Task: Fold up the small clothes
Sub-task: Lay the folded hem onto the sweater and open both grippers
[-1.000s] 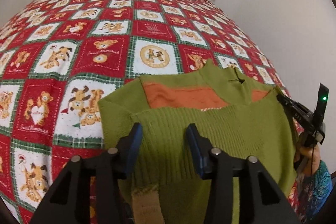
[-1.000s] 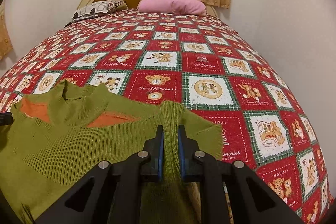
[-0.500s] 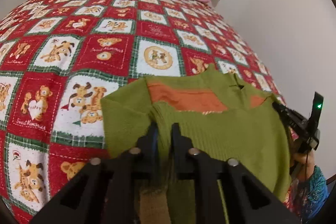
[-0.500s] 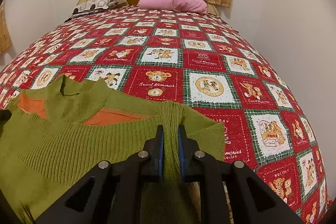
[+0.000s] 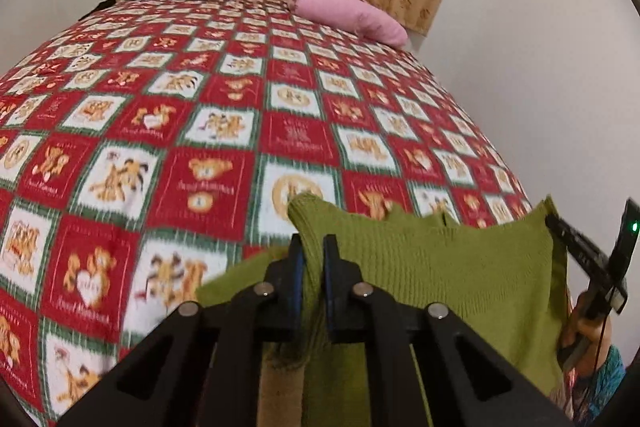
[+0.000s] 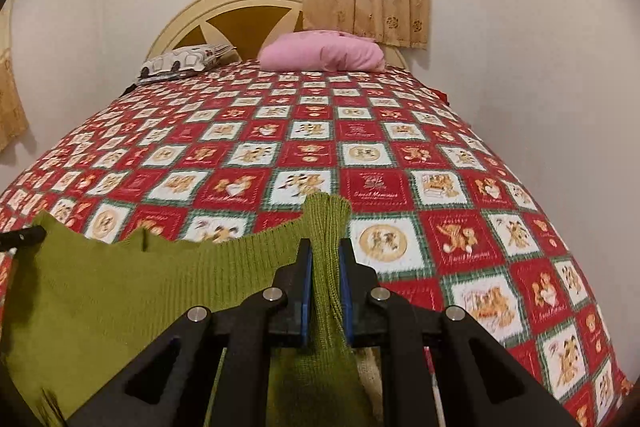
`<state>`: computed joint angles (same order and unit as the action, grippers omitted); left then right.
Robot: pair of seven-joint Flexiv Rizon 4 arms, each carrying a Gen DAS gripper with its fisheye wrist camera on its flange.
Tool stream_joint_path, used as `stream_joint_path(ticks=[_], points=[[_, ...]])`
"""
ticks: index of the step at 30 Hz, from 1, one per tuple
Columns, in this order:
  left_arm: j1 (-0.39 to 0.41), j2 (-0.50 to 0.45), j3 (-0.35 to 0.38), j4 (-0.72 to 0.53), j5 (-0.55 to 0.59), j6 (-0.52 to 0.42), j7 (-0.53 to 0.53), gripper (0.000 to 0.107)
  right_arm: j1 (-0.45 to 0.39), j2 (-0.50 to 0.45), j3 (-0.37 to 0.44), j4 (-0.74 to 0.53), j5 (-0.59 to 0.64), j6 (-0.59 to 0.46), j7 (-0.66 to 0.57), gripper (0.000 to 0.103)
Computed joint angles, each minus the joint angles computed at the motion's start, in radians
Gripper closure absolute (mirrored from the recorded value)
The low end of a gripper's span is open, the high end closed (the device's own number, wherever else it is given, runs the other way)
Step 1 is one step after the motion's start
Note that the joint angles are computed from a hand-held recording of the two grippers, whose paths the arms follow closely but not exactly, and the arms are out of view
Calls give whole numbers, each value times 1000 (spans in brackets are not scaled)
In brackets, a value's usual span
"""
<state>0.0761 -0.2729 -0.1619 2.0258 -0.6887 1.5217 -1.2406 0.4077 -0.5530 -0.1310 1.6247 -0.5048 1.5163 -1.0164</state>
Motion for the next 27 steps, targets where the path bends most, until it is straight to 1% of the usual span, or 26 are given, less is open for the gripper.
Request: stream_joint_path(ticks=[2, 3, 4, 5, 6, 7, 8, 9, 10, 11, 12, 13, 14, 15, 17, 18, 19, 20, 21, 22, 23, 24, 25, 26, 27], points=[[-65, -54, 106, -57, 108, -18, -117, 98, -13, -40, 15, -32, 10, -32, -4, 91], [-93, -73, 154, -78, 162, -40, -177, 98, -31, -61, 41, -46, 23, -56, -17, 91], [-129, -98, 215, -105, 226, -79, -247, 98, -54, -76, 79, -63, 37, -97, -41, 91], [-148, -115, 250, -121, 271, -112, -293, 97, -96, -90, 151, -97, 71, -159, -89, 91], [-171, -133, 286, -132, 321, -123, -343, 93, -125, -100, 203, -128, 126, -189, -153, 91], [-177, -133, 297, -131, 349, -110, -369, 90, -140, -103, 222, -134, 129, -192, -161, 91], [-200, -133, 332, -147, 393, -129, -407, 88, -149, -105, 238, -141, 151, -206, -183, 89], [-241, -141, 391, -180, 462, -170, -467, 81, -173, -109, 276, -161, 188, -242, -217, 83], [-258, -145, 418, -198, 504, -194, -503, 71, -181, -106, 290, -166, 217, -255, -233, 79], [-249, -140, 412, -202, 524, -206, -519, 69, -201, -88, 310, -151, 266, -229, -241, 79], [-217, -122, 374, -177, 490, -194, -489, 68, -208, -65, 309, -116, 301, -172, -234, 79], [-164, -98, 312, -142, 460, -165, -463, 68, -234, -26, 329, -62, 357, -84, -227, 79], [-122, -69, 262, -95, 428, -122, -442, 68, -271, 7, 368, -20, 403, -39, -239, 79], [-98, -41, 232, -55, 411, -85, -433, 68, -299, 45, 393, 23, 429, -25, -254, 79], [-104, 14, 241, 1, 446, -54, -440, 68, -330, 115, 411, 109, 454, -7, -283, 79], [-109, 45, 244, 36, 465, -36, -443, 68, -339, 173, 407, 184, 470, 5, -303, 78], [-96, 85, 216, 91, 452, -6, -415, 68, -331, 203, 391, 227, 458, 12, -294, 73], [-83, 112, 185, 134, 426, 18, -384, 68, -324, 252, 378, 292, 471, 10, -313, 69], [-72, 133, 155, 166, 392, 38, -349, 67, -336, 274, 391, 325, 470, 8, -321, 66], [-71, 155, 130, 205, 358, 60, -325, 62, -355, 301, 420, 361, 496, -4, -360, 66], [-76, 171, 109, 237, 322, 84, -304, 60, -353, 322, 426, 392, 508, -8, -385, 66], [-80, 185, 82, 268, 276, 111, -275, 56, -336, 340, 414, 421, 505, -7, -394, 66], [-89, 195, 61, 293, 239, 138, -252, 56, -305, 355, 385, 453, 483, -2, -382, 66], [-93, 198, 38, 310, 202, 161, -224, 56, -261, 365, 333, 483, 434, 5, -339, 66], [-104, 200, 17, 327, 166, 179, -196, 55, -213, 379, 270, 523, 338, 1, -251, 66]])
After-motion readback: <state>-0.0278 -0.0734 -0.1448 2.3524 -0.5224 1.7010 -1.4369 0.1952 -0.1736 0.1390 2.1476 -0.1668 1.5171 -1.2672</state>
